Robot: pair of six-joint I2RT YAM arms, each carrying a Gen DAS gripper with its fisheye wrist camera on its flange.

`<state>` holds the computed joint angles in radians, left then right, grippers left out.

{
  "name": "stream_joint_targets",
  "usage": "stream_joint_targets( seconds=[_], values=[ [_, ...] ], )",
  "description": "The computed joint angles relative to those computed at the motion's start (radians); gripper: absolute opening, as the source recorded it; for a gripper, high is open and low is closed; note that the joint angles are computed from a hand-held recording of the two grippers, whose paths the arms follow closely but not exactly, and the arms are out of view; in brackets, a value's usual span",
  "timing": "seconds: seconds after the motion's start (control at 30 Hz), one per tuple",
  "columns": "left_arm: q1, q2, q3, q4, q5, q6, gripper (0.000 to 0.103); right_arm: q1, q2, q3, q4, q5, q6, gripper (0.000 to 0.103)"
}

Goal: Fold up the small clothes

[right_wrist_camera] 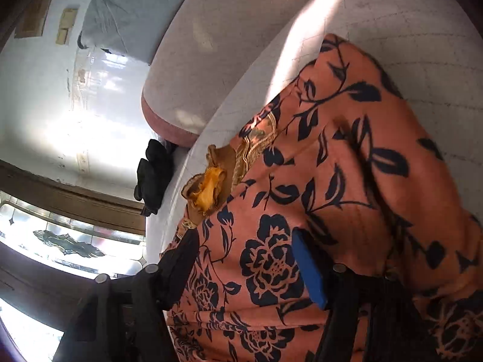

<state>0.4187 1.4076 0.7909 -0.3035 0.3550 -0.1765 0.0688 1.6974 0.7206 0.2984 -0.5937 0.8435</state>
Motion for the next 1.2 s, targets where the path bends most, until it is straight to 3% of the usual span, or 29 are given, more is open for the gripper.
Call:
stream_joint_targets(
  seconds=[0.1,0.33,0.43,0.57,0.63,0.73,0.8,0.9,1.0,1.1,1.2],
  values=[
    [-0.025,-0.004,-0.011,0.014,-0.017,0.004,0.078,-0.051,-0.019,0.063,-0.063,-0.081,-0.094,0.075],
    [-0.07,-0.009,-0.029,0.047,-0.053,0.016,0.078,-0.169,0.237,0.331,-0.134,0.002,-0.125,0.075],
    [-0.094,-0.002,-0.031,0.055,-0.077,0.021,0.078,-0.208,0.305,0.35,-0.026,-0.057,-0.081,0.074],
    [-0.105,-0.005,-0.038,0.063,-0.072,0.023,0.078,-0.217,0.275,0.341,-0.018,-0.073,-0.107,0.077],
    [-0.11,-0.018,-0.053,0.078,-0.077,0.038,0.078,-0.206,0.285,0.395,-0.19,-0.009,-0.198,0.074],
    [-0.097,-0.033,-0.067,0.08,-0.042,0.064,0.078,-0.219,0.156,0.274,-0.117,-0.02,-0.113,0.076],
    [-0.083,-0.056,-0.08,0.061,0.003,0.09,0.078,-0.208,0.025,0.204,-0.168,-0.056,-0.162,0.076],
    [-0.045,-0.15,-0.093,-0.059,0.081,0.184,0.078,-0.19,-0.201,0.137,-0.417,-0.084,-0.349,0.076],
    [0.071,-0.315,-0.101,-0.287,0.204,0.332,0.078,-0.236,-0.428,0.067,-0.726,-0.107,-0.58,0.076],
    [0.286,-0.417,-0.074,-0.626,0.336,0.657,0.08,-0.363,-0.589,-0.008,-1.044,-0.125,-0.856,0.076],
    [0.523,-0.445,-0.062,-0.91,0.336,1.024,0.081,-0.621,-0.617,-0.11,-1.332,-0.13,-1.245,0.076]
  ],
)
